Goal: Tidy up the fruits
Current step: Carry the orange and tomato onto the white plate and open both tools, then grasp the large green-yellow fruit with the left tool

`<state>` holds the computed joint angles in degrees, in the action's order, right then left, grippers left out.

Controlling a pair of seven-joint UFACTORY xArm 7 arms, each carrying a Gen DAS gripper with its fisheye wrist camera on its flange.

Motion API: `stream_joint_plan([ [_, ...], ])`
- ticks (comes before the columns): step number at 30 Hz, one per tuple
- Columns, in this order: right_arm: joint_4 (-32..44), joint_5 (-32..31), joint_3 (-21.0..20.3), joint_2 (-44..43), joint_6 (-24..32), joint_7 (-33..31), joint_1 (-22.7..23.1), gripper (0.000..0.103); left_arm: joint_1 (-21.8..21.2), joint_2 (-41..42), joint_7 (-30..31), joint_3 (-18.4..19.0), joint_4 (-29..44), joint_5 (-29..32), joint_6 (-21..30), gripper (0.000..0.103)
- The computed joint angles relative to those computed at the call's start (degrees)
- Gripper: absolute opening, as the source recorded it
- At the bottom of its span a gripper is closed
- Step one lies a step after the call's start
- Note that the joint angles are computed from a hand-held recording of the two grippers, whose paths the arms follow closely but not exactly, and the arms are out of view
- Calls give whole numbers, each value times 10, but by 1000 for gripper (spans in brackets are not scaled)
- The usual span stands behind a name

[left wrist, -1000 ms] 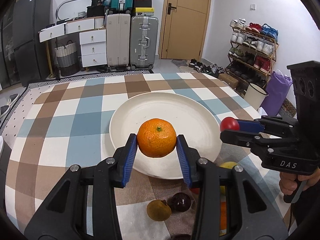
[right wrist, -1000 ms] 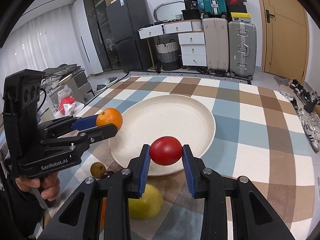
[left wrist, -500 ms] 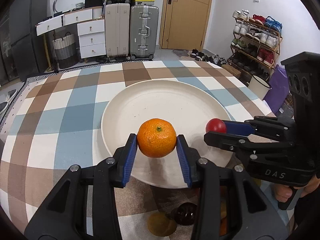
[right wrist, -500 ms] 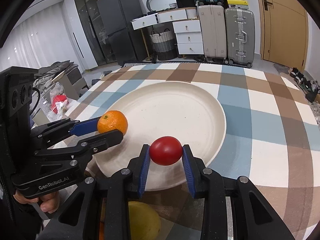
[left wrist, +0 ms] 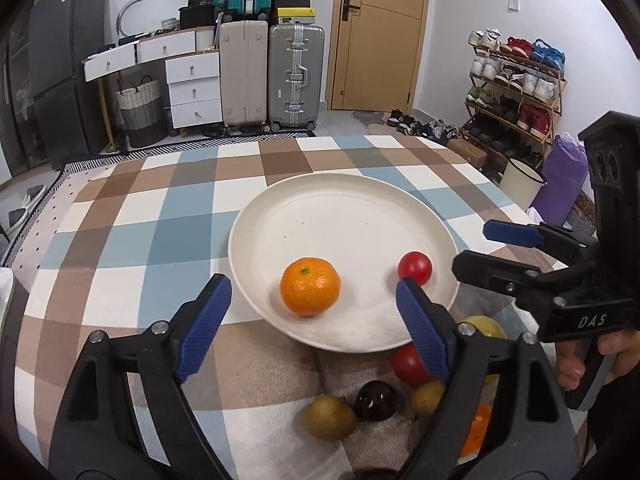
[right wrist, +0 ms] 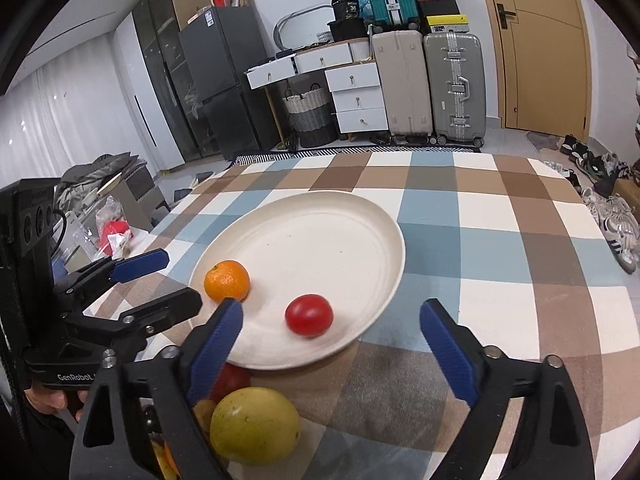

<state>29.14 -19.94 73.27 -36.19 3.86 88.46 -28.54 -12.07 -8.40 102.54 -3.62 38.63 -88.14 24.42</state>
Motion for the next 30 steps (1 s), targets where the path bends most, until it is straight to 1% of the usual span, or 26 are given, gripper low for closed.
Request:
stream_joint_plan([
  [1,-3,2,-5,-3,2,2,8,99,2,-6,-8,2,-5,5,1,89],
  [2,-6,4,-11,-8,5,5,17,102,4,-13,-20,4,-10,12,-1,96],
  [3,-11,7,-17,-16,7,11,30,102,5,-19,-24,6,-15,13,-2,102],
  [5,-20,12,-28,-26,18,22,57,102,10,-38,-19,14,-29,3,2,102],
  [8,-26,10,-45,-31,41,38,95,102,20,-72,-51,30,-53,36,24,102],
  [9,-30,10,-51,-34,48,46,111,102,22,-82,-55,35,-59,42,29,102],
  [13,-34,0,-68,-36,66,73,151,102,27,-126,-60,54,-91,64,41,102],
  [17,-26,-17,-87,-27,101,85,190,102,30,-167,-89,71,-121,105,52,102],
  [20,-20,-33,-98,-19,122,95,213,102,28,-200,-101,84,-147,129,56,102],
  [24,-1,-51,-110,2,175,99,249,102,20,-241,-119,101,-179,169,61,102],
  [26,4,-59,-116,7,190,107,266,102,15,-262,-126,111,-194,185,60,102],
  [30,16,-71,-132,32,225,116,300,102,9,-297,-160,129,-216,232,67,102],
])
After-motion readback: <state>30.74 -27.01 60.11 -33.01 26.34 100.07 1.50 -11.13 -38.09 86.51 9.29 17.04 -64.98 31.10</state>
